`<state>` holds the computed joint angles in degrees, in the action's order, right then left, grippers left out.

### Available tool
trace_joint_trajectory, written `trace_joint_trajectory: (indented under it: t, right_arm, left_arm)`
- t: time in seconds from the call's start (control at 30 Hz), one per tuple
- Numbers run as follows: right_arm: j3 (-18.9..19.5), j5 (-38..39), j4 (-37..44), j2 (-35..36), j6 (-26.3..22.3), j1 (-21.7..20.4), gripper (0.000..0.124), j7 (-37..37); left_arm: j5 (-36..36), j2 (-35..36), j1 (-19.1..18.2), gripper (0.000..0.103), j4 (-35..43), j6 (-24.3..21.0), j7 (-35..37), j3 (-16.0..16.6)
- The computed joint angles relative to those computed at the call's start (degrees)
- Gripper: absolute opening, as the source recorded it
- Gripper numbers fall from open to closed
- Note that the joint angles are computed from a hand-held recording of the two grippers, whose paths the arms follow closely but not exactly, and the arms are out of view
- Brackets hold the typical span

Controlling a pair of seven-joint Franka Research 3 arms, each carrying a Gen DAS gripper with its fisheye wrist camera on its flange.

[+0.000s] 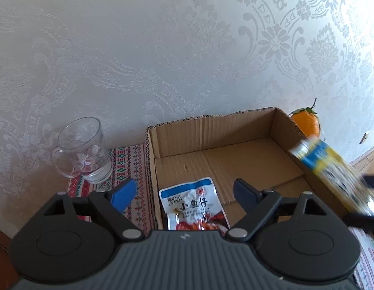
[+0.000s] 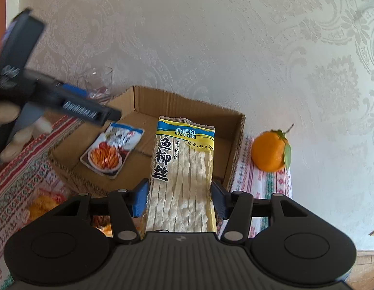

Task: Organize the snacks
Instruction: 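Carry both bags to the cardboard box while left tool releases the fish snack bag inside, then lower the long fish-shred bag into the box and open the right tool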

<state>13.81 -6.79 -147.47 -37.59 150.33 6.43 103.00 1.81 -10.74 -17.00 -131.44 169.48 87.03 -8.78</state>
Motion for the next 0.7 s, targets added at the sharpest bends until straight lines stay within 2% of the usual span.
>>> trace_joint_trajectory:
  t: [0.17, 0.27, 0.33, 0.47, 0.57, 0.7]
  right_arm:
    - [1.13, -2.01, 4.5, 5.1, 0.41, -1.66, 0.06, 1.32]
    - [1.4, -3.79, 7.87, 9.42, 0.66, -2.8, 0.06, 3.45]
    - [1.45, -4.96, 10.15, 12.31, 0.03, -3.27, 0.06, 5.8]
    - [1.58, -9.1, 14.31, 17.77, -2.11, -3.98, 0.06, 12.62]
    - [1.34, -13.4, 15.92, 20.5, -3.18, -3.85, 0.06, 16.72]
    - [-0.22, -17.07, 17.44, 22.92, -4.46, -2.13, 0.06, 19.41]
  left_arm:
    - [-3.85, -6.1, -2.82, 0.091, -5.44, 0.53, 2.47, 2.41]
    - [-3.84, -10.94, -3.75, 0.093, -9.86, 0.91, 2.35, 3.23]
    - [-1.94, -14.4, -2.88, 0.093, -12.84, 1.45, 0.69, 2.24]
    - [4.32, -21.58, 1.32, 0.094, -19.3, 2.77, -4.98, -1.88]
    - [6.48, -25.54, 2.03, 0.094, -22.51, 1.83, -8.52, -2.33]
    - [6.93, -29.03, -1.05, 0.094, -25.41, -0.07, -10.82, 0.76]
